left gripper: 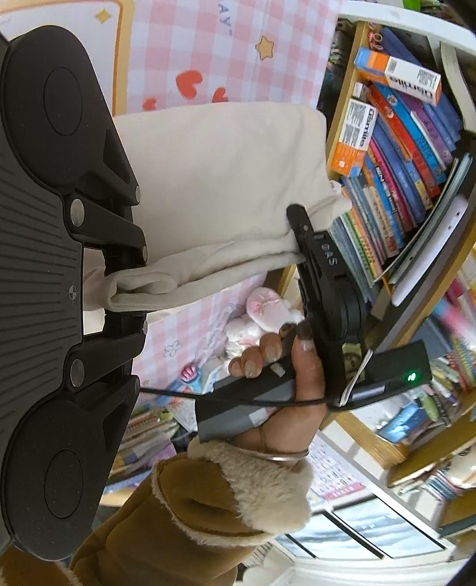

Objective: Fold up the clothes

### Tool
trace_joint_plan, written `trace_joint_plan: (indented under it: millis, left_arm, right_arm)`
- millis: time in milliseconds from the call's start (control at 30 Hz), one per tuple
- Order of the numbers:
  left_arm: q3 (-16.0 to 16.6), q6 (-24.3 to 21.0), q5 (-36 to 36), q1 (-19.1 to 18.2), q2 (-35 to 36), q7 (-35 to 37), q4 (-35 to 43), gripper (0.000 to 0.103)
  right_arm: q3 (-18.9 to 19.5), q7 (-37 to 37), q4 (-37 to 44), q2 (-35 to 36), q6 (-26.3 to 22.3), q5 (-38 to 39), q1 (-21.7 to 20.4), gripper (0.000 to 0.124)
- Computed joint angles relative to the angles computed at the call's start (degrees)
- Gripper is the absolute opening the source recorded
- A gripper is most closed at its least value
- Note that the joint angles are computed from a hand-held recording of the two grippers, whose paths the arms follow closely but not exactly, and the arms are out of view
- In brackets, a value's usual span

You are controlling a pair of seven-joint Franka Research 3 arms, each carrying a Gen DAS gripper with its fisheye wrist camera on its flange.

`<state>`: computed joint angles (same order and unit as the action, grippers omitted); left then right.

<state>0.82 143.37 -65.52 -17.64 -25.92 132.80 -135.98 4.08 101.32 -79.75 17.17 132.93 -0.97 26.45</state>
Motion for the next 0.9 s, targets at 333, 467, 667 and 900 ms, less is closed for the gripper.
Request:
trace_joint_plan:
  millis: [333,467,667,900]
  left_arm:
    - [-5.5,8.9,9.6,-4.0,2.2,-13.8,1.6,0.006]
    - [-6.6,10.3,15.8,-5.3,3.8,-19.2,2.6,0.006]
    - [-7.3,11.3,23.5,-7.0,6.8,-24.4,4.7,0.007]
    - [-7.9,8.5,26.7,-8.1,11.5,-27.3,7.9,0.022]
  right_arm:
    - [0.7,-13.9,-19.0,-11.1,10.9,15.4,-7.8,0.009]
    - [0.5,-19.0,-23.1,-13.2,12.8,20.6,-9.4,0.009]
    - [0.1,-25.8,-26.7,-14.4,15.3,27.4,-10.8,0.009]
    - [-0.6,-27.0,-28.2,-13.3,15.6,28.5,-11.9,0.009]
